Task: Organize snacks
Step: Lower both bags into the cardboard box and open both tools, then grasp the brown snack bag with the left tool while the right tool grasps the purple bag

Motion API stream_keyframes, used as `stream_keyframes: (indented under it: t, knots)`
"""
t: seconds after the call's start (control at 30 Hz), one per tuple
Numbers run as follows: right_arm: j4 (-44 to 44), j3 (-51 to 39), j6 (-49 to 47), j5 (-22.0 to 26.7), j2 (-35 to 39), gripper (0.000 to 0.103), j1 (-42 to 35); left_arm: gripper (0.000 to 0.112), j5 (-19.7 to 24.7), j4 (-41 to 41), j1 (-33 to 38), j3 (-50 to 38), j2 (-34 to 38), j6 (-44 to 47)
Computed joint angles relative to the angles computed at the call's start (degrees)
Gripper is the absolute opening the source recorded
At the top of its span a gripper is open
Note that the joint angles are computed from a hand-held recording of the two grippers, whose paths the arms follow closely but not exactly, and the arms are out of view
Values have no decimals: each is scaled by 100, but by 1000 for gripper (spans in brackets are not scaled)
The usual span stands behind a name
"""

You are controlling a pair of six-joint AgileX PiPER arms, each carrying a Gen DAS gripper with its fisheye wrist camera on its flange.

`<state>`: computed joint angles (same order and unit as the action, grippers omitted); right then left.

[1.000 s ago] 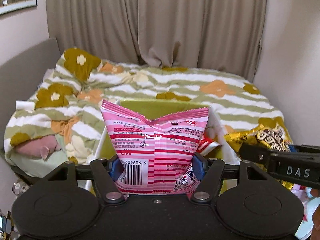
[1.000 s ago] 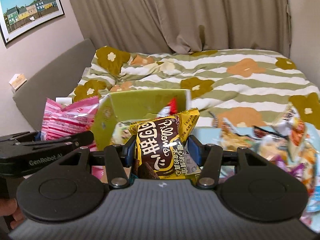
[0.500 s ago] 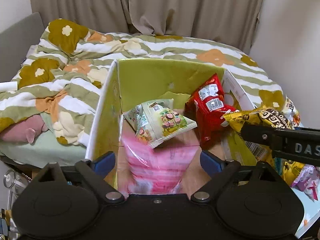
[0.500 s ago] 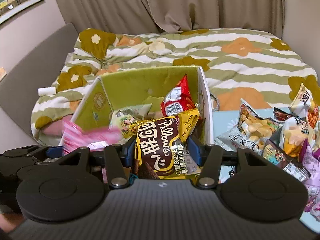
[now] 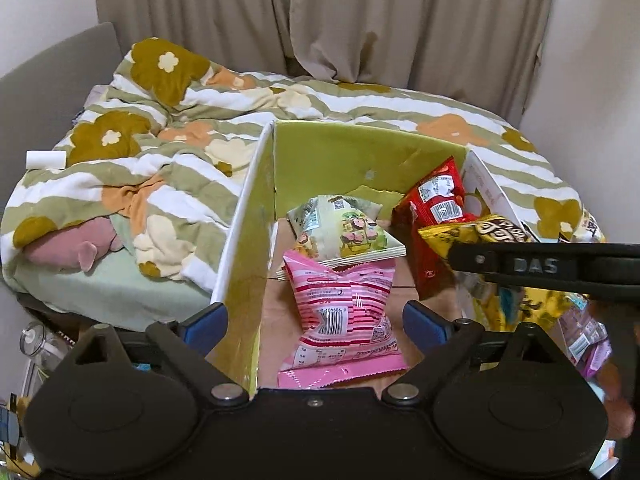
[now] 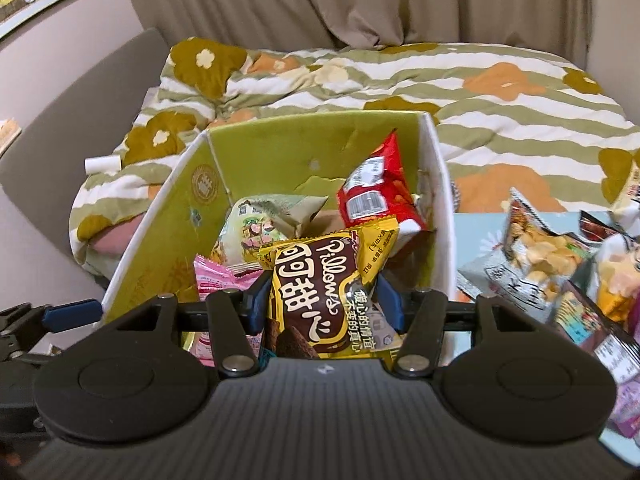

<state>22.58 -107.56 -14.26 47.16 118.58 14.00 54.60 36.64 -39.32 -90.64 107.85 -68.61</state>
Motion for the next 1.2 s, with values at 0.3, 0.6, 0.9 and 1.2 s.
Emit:
stream_keyframes:
  t: [0.3, 0.6, 0.9, 1.2]
  knots:
    - [720, -107, -492, 67, 285, 103, -189, 96, 218, 138, -71, -197, 179, -129]
    - [1218, 637, -1367, -523, -214, 103, -261, 96, 351, 185, -100, -237, 182, -165]
    - [1161, 722, -1308, -204, -586, 103, -354, 96, 349, 400, -278, -151, -21, -193]
    - [787, 1802, -955, -949, -1761, 103, -676, 96, -399, 632, -470, -199, -114, -6]
